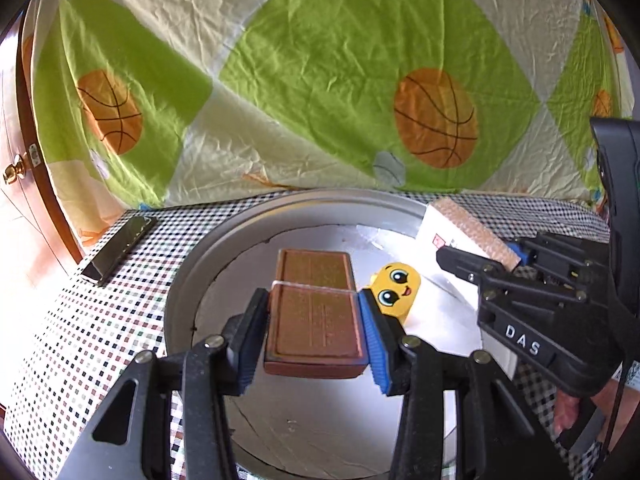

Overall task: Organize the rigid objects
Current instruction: 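Lower both boxes into the tin and open the left and right grippers, then withdraw both grippers from the tin toward the remaining objects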

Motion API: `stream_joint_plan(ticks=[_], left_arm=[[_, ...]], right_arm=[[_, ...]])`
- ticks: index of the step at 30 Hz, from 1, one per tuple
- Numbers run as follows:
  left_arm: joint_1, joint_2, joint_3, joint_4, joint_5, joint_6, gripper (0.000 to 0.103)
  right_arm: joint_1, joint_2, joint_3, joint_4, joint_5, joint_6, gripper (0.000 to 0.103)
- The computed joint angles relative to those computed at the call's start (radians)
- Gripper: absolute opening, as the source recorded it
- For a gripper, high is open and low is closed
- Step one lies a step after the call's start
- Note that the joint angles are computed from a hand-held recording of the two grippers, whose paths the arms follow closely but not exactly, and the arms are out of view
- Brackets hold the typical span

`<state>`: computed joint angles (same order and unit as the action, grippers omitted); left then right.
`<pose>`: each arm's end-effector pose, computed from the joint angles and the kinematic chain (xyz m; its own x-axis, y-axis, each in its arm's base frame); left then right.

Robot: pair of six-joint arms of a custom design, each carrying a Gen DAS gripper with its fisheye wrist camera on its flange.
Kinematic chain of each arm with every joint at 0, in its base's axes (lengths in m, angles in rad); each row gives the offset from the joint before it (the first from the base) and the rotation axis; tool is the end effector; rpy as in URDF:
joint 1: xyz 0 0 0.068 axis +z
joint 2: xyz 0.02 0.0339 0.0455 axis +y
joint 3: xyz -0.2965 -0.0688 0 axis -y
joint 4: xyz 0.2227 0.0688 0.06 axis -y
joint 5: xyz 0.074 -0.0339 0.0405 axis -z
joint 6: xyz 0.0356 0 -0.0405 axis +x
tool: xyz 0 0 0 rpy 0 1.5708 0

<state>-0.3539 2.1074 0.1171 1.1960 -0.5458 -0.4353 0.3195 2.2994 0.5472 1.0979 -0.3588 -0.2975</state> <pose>0.2023 -0.0550 0.0660 -0.5878 -0.1671 -0.7916 -0.3230 0.9455 0.0403 0.3012 0.1128 0.0395 -0.3887 -0.4177 -0.8213 -0.7035 0.7102 -0.0283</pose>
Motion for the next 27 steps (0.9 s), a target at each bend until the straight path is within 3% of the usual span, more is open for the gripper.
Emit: stream_joint_plan(ticks=[3,6,8,9,11,13,17,20,22,25,27], left_arm=[[0.024,0.01,0.03,-0.038,0.013,0.007,0.044],[0.042,0.015,0.054,-0.071,0.022,0.009,0.045],[0.043,0.015,0.055,-0.074,0.013,0.003,0.046],[0.04,0.013,0.051,-0.072,0.005,-0.003,0.051],[0.034,0.002,0.042,-0.074,-0.023,-0.023,0.072],[0.024,-0.01,0.021,-0.06,-0.054,-0.047,0.086],[-0.013,-0.055,0.005,-0.098,-0.1,-0.085,0.093],[-0.089,-0.086,0.012,-0.17,-0.201,-0.159,0.102],[-0.16,-0.076,0.001,-0.142,-0.261,-0.214,0.103],[-0.258,-0.031,-0.031,-0.015,-0.293,-0.282,0.103],[-0.322,-0.046,-0.004,-0.078,-0.32,-0.342,0.103]], right_arm=[[0.013,0.016,0.015,-0.008,0.019,-0.008,0.028],[0.001,0.018,0.039,-0.059,-0.028,-0.013,0.029],[-0.003,0.018,0.036,-0.054,-0.035,-0.012,0.04],[-0.006,0.017,0.031,-0.047,-0.045,-0.01,0.045],[-0.015,0.01,0.012,-0.024,-0.065,-0.003,0.056],[-0.02,-0.001,-0.013,0.006,-0.057,-0.002,0.058],[-0.056,-0.03,-0.06,0.03,-0.069,-0.017,0.059],[-0.12,-0.054,-0.109,0.06,-0.098,-0.031,0.06],[-0.174,-0.067,-0.14,0.076,-0.123,-0.046,0.06],[-0.286,-0.066,-0.197,0.119,-0.163,-0.095,0.065],[-0.37,-0.043,-0.221,0.154,-0.193,-0.129,0.068]])
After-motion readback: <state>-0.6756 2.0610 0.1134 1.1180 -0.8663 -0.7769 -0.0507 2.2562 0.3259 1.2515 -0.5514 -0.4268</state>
